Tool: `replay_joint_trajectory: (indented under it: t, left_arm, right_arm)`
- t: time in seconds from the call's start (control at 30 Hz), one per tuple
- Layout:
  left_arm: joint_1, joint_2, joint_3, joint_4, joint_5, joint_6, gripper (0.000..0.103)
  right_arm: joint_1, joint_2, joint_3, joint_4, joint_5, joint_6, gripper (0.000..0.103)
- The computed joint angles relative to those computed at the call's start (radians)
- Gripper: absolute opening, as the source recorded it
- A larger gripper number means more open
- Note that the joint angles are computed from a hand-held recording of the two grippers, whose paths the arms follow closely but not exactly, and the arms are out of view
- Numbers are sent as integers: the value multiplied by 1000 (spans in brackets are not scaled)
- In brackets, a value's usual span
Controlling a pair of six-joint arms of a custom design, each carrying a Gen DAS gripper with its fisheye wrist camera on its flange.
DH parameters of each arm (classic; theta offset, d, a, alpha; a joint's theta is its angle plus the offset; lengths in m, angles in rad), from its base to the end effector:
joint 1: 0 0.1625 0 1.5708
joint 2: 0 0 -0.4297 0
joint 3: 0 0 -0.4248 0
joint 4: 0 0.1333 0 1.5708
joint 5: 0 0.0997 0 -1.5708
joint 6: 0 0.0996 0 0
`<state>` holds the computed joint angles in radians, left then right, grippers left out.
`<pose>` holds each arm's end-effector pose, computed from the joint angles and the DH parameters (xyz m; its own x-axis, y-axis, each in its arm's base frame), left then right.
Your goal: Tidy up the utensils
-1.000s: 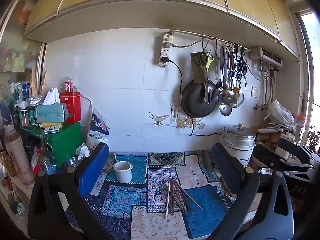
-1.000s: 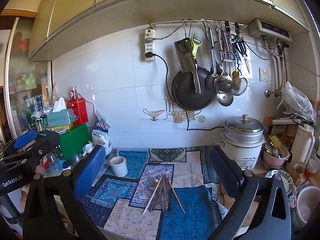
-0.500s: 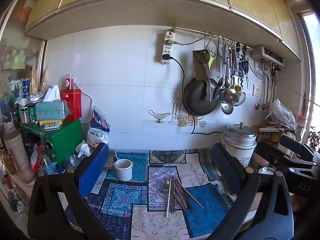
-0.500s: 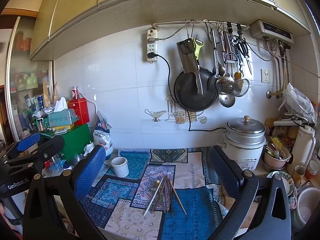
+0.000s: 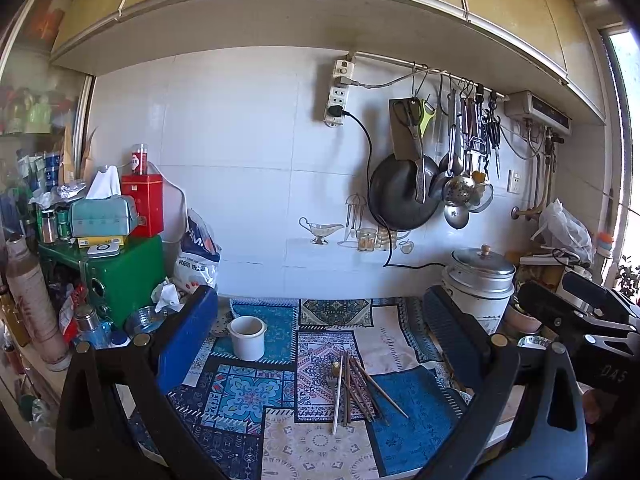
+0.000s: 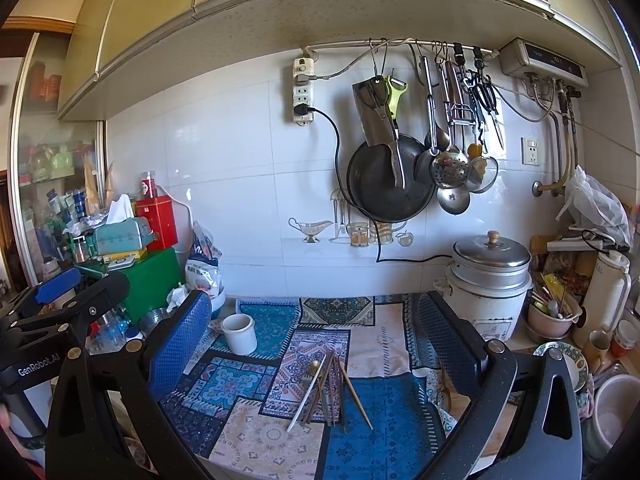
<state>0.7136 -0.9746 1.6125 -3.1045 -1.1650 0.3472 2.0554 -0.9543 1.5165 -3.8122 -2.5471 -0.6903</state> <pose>-0.4285 -0.5994 0.2857 -0.6239 0.6027 -0.4976 0.7282 0.2169 -0.6502 0.3489 -0.5537 0.3918 -0.7101 0.4217 0.5639 -0.5210 0.2241 -0.8236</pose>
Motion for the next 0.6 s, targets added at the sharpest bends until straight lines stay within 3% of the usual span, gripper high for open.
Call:
replay_joint_trajectory:
  t: [0.6]
  left_arm:
    - [5,-2,5,-11,0,5,103]
  right_arm:
    - [-1,-1,2,-5,4,-2,103]
